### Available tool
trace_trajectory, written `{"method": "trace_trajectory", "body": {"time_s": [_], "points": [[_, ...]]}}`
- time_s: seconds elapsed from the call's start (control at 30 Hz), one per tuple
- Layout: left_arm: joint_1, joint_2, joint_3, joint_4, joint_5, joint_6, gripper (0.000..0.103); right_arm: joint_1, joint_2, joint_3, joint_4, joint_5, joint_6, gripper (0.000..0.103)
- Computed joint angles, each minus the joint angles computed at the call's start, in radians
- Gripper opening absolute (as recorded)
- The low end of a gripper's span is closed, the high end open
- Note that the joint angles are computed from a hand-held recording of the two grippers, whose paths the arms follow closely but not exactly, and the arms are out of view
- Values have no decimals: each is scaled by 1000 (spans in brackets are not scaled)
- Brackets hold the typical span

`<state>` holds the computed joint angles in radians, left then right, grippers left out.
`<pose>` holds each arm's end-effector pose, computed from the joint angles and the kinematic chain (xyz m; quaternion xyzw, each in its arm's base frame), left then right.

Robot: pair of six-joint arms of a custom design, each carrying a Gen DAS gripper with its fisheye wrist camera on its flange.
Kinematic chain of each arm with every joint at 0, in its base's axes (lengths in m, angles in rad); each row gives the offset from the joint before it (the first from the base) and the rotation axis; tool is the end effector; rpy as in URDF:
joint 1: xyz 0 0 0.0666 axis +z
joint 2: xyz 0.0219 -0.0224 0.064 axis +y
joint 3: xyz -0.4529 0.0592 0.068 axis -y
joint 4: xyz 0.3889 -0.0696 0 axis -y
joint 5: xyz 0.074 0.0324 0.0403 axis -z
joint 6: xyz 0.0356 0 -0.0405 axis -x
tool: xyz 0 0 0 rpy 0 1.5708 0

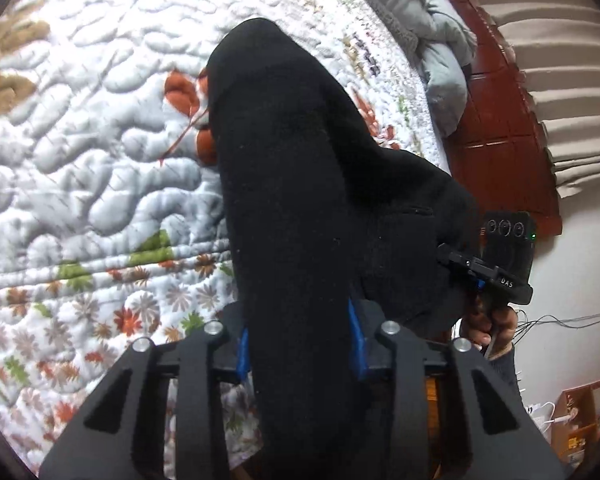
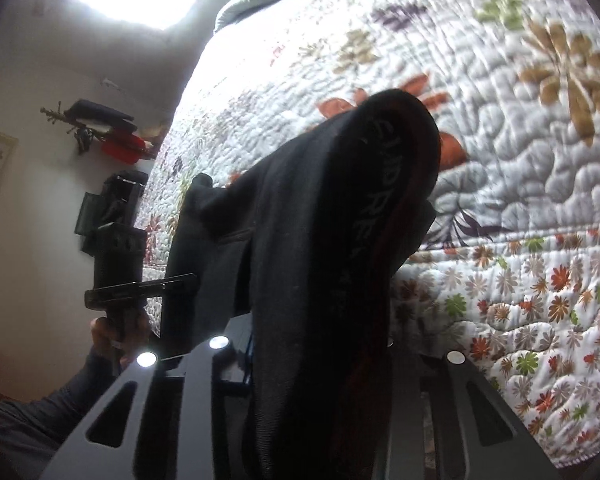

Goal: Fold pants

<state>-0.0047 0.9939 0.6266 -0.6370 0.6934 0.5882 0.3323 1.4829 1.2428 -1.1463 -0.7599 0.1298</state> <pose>0.2490 -0.0243 0.3220 -0.1688 0.8922 -0.3888 0.1561 0.4135 0.1682 0.3971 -0.2450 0.8923 0.3760 0.0477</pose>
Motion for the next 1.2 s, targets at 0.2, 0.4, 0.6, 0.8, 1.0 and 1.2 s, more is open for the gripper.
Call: {"method": "trace_trajectory", "body": {"time_s": [0.2, 0.4, 0.6, 0.8, 1.0, 1.2], "points": [[189, -62, 73, -183, 38, -186, 33, 92, 15, 86, 25, 2, -60, 32], [517, 5, 206, -423, 58, -519, 33, 241, 154, 248, 133, 0, -206, 32], [773, 204, 365, -576, 68, -757, 33, 372, 360, 493, 149, 47, -313, 32], [945, 391, 468, -636, 89, -867, 32, 443, 524, 693, 117, 69, -410, 32], [992, 460, 451, -636, 87, -945, 33, 430, 576, 689, 104, 43, -422, 46], [980, 386, 422, -546, 66, -885, 44, 407, 534, 656, 152, 106, -461, 64]]}}
